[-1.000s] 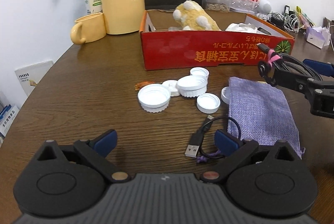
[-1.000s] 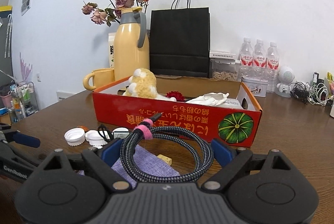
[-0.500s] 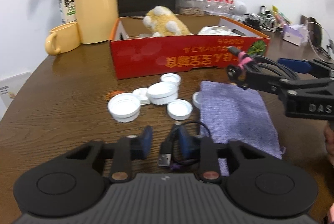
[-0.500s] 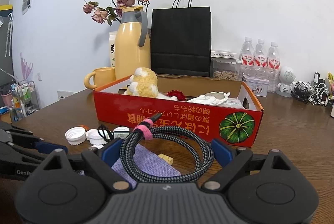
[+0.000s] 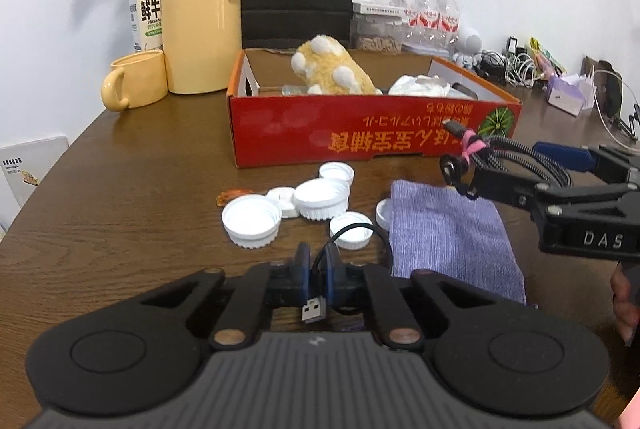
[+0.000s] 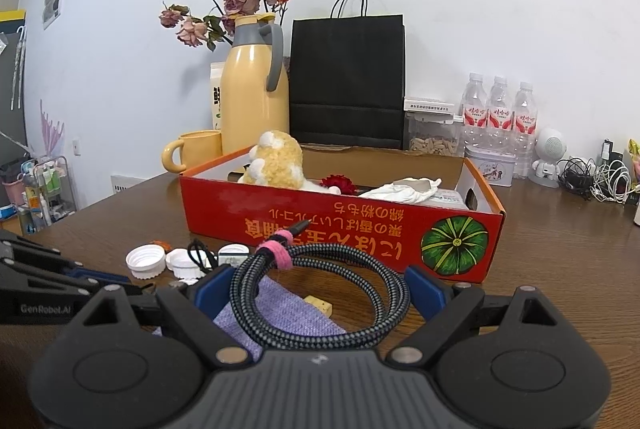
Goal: Organize objects
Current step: 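Carry the cable with both grippers into the box and open them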
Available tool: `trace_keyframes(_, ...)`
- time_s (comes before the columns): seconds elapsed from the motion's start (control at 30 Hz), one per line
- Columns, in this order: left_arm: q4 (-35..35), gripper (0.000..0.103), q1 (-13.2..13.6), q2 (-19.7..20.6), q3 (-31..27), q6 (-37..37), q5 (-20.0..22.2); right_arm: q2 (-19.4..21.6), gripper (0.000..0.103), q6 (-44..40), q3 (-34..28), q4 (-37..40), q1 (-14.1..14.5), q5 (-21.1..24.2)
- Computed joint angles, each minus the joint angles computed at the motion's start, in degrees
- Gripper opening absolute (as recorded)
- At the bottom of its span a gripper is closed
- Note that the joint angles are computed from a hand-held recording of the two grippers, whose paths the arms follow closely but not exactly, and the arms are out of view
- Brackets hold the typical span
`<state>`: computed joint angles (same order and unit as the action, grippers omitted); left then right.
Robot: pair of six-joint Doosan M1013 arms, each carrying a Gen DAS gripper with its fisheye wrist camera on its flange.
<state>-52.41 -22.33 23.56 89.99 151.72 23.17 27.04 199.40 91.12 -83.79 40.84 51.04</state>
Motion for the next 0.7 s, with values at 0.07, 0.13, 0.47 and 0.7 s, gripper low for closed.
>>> trace_keyframes(0.07, -1.34, 0.008, -0.02, -0.15, 0.13, 1.21, -0.21, 0.02, 0.091, -0.01, -0.02, -0.26, 0.03, -0.03)
trace_keyframes(0.13, -2.98, 0.008, -0.06, -0.34, 0.27, 2.83, -0.42, 0.03, 0.091, 0.20, -0.01, -0.55, 0.06, 0.14)
trace_keyframes(0.47, -12.11, 0.008, -0.33, -1.04, 0.16, 11.02, -1.75, -0.36, 0.091, 2.24, 0.52, -3.20, 0.20, 1.01)
trace_keyframes(0.7, -19.27, 0.008, -1.09, -0.75, -1.33, 17.84, -1.94, -0.80, 0.091, 2.69, 0.35, -5.30, -0.33, 1.70)
